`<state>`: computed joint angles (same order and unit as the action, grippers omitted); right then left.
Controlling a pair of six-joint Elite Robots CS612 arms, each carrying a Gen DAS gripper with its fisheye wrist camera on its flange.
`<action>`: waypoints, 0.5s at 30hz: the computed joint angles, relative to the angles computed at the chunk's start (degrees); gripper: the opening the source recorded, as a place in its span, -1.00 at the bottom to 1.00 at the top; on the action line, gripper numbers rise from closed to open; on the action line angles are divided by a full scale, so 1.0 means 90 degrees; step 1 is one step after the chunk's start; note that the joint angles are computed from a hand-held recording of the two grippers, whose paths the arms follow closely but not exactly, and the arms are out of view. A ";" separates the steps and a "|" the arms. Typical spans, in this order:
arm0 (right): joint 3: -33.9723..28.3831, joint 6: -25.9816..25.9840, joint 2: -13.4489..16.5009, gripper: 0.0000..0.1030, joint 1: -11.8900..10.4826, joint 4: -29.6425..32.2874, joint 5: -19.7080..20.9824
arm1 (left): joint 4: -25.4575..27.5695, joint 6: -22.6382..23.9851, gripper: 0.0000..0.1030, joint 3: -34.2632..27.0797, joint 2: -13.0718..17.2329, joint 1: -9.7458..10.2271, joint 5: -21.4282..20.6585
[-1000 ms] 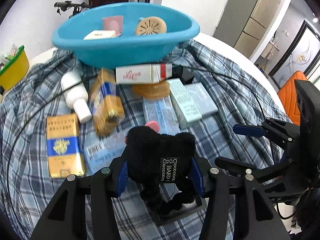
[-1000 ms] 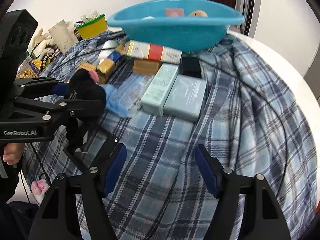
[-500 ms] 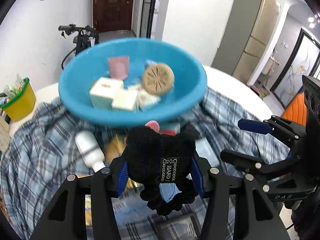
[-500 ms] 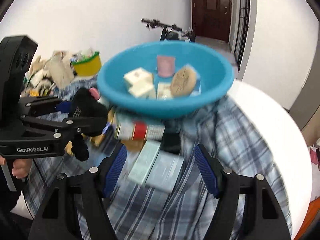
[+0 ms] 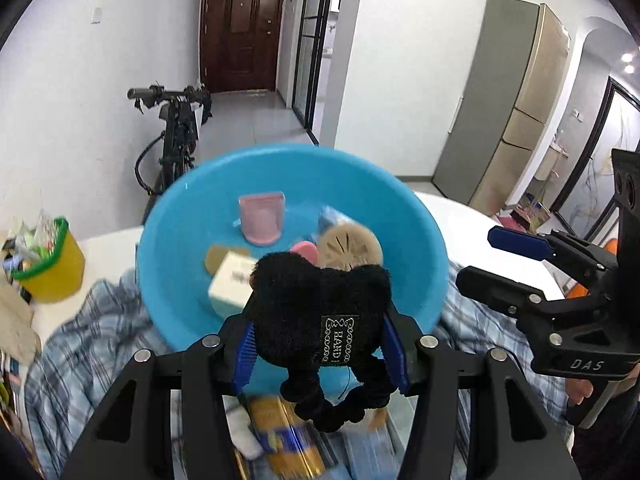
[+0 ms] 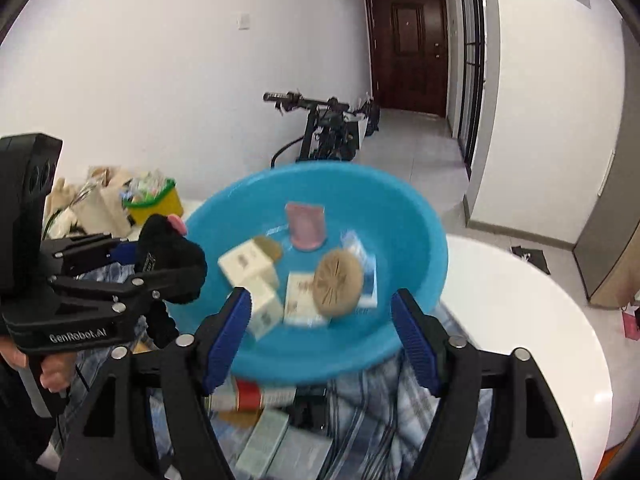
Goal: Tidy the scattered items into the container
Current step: 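Carry the black hair ties over the blue basin with the left gripper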
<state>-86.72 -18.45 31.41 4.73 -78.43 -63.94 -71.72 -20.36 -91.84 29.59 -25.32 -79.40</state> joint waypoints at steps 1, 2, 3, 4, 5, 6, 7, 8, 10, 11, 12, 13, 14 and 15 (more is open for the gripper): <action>0.0092 0.0072 -0.0033 0.46 0.0012 -0.0151 -0.0022 | -0.0069 0.0008 0.07 0.0063 -0.0023 0.0016 0.0020; 0.0176 0.0125 -0.0063 0.47 0.0027 -0.0285 -0.0036 | -0.0149 0.0015 0.07 0.0142 -0.0048 0.0038 0.0031; 0.0265 0.0151 -0.0095 0.47 0.0040 -0.0404 -0.0040 | -0.0247 0.0019 0.07 0.0230 -0.0074 0.0069 0.0026; 0.0360 0.0187 -0.0132 0.47 0.0057 -0.0514 -0.0072 | -0.0349 0.0001 0.07 0.0320 -0.0096 0.0103 0.0016; 0.0441 0.0241 -0.0162 0.47 0.0071 -0.0621 -0.0101 | -0.0415 -0.0019 0.07 0.0389 -0.0113 0.0129 0.0004; 0.0526 0.0283 -0.0191 0.47 0.0084 -0.0726 -0.0109 | -0.0500 -0.0054 0.07 0.0474 -0.0132 0.0163 -0.0003; 0.0613 0.0317 -0.0221 0.47 0.0099 -0.0823 -0.0118 | -0.0588 -0.0079 0.07 0.0559 -0.0149 0.0194 0.0005; 0.0677 0.0351 -0.0242 0.47 0.0105 -0.0899 -0.0125 | -0.0644 -0.0083 0.07 0.0610 -0.0159 0.0208 0.0025; 0.0835 0.0427 -0.0284 0.65 0.0113 -0.1071 -0.0127 | -0.0831 -0.0034 0.07 0.0745 -0.0181 0.0251 0.0117; 0.0921 0.0446 -0.0310 0.67 0.0126 -0.1144 -0.0164 | -0.0943 0.0021 0.07 0.0806 -0.0186 0.0268 0.0171; 0.0999 0.0477 -0.0333 0.67 0.0141 -0.1220 -0.0236 | -0.1010 0.0036 0.07 0.0882 -0.0204 0.0282 0.0287; 0.1085 0.0510 -0.0356 0.67 0.0163 -0.1311 -0.0325 | -0.1045 0.0012 0.07 0.0951 -0.0225 0.0300 0.0373; 0.1143 0.0505 -0.0371 0.67 0.0177 -0.1375 -0.0357 | -0.1115 -0.0012 0.07 0.1006 -0.0239 0.0328 0.0359; 0.1204 0.0487 -0.0391 0.67 0.0185 -0.1426 -0.0370 | -0.1236 -0.0049 0.07 0.1065 -0.0247 0.0376 0.0253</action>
<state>-75.88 -14.07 27.89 6.40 -91.27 -67.27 -82.84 -20.80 -82.25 27.37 -21.94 -77.12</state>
